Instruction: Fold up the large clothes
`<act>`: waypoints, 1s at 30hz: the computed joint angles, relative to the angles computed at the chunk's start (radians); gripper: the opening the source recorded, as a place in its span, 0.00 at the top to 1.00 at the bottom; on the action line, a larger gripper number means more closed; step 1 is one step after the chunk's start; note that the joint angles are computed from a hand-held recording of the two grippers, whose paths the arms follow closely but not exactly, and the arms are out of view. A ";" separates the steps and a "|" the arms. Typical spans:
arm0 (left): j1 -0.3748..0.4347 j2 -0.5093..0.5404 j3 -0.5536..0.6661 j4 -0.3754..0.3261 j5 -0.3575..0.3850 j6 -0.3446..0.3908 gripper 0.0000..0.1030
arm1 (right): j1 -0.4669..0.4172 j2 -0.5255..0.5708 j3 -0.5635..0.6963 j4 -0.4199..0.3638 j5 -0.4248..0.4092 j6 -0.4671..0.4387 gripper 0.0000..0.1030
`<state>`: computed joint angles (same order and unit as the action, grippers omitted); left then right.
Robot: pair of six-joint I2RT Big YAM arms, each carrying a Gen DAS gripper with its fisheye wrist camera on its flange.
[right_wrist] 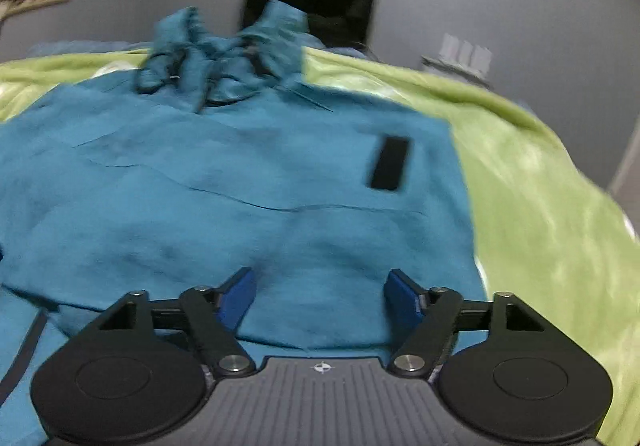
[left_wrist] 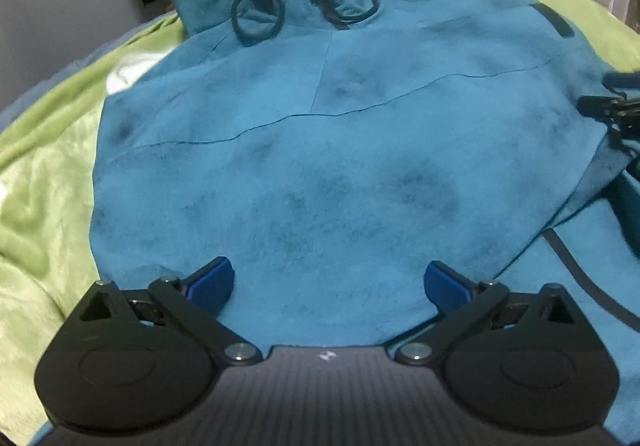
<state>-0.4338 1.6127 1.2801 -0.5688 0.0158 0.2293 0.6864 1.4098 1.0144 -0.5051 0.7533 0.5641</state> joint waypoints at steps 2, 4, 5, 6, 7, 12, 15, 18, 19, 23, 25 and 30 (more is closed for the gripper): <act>0.001 -0.011 -0.014 0.020 0.000 0.002 0.00 | 0.005 -0.035 0.002 -0.036 0.020 0.072 0.27; 0.001 -0.041 -0.044 0.067 0.001 -0.004 0.00 | 0.029 -0.090 -0.007 -0.028 0.079 0.092 0.24; 0.003 -0.066 -0.062 0.094 0.001 -0.016 0.00 | 0.043 -0.123 -0.012 -0.020 0.108 0.090 0.21; 0.007 -0.097 -0.078 0.115 0.009 -0.030 0.00 | 0.056 -0.156 -0.016 -0.020 0.135 0.086 0.18; 0.014 -0.120 -0.081 0.119 0.026 -0.039 0.00 | 0.065 -0.191 -0.017 -0.031 0.156 0.080 0.16; 0.096 -0.281 -0.073 0.063 0.208 -0.129 0.00 | 0.161 -0.367 -0.012 -0.194 0.255 0.065 0.09; 0.149 -0.373 -0.073 0.009 0.260 -0.119 0.00 | 0.256 -0.436 0.015 -0.434 0.340 0.183 0.07; 0.187 -0.468 -0.089 -0.045 0.257 -0.068 0.00 | 0.330 -0.476 0.055 -0.709 0.363 0.383 0.07; 0.205 -0.489 -0.087 -0.082 0.270 -0.052 0.00 | 0.351 -0.490 0.066 -0.776 0.350 0.438 0.07; 0.282 -0.564 -0.073 -0.300 0.400 0.070 0.00 | 0.478 -0.531 0.098 -1.014 0.290 0.663 0.07; 0.316 -0.591 -0.066 -0.424 0.469 0.146 0.00 | 0.524 -0.551 0.100 -1.037 0.246 0.695 0.07; 0.342 -0.639 -0.068 -0.687 0.516 0.292 0.00 | 0.658 -0.549 0.099 -1.117 0.103 0.847 0.07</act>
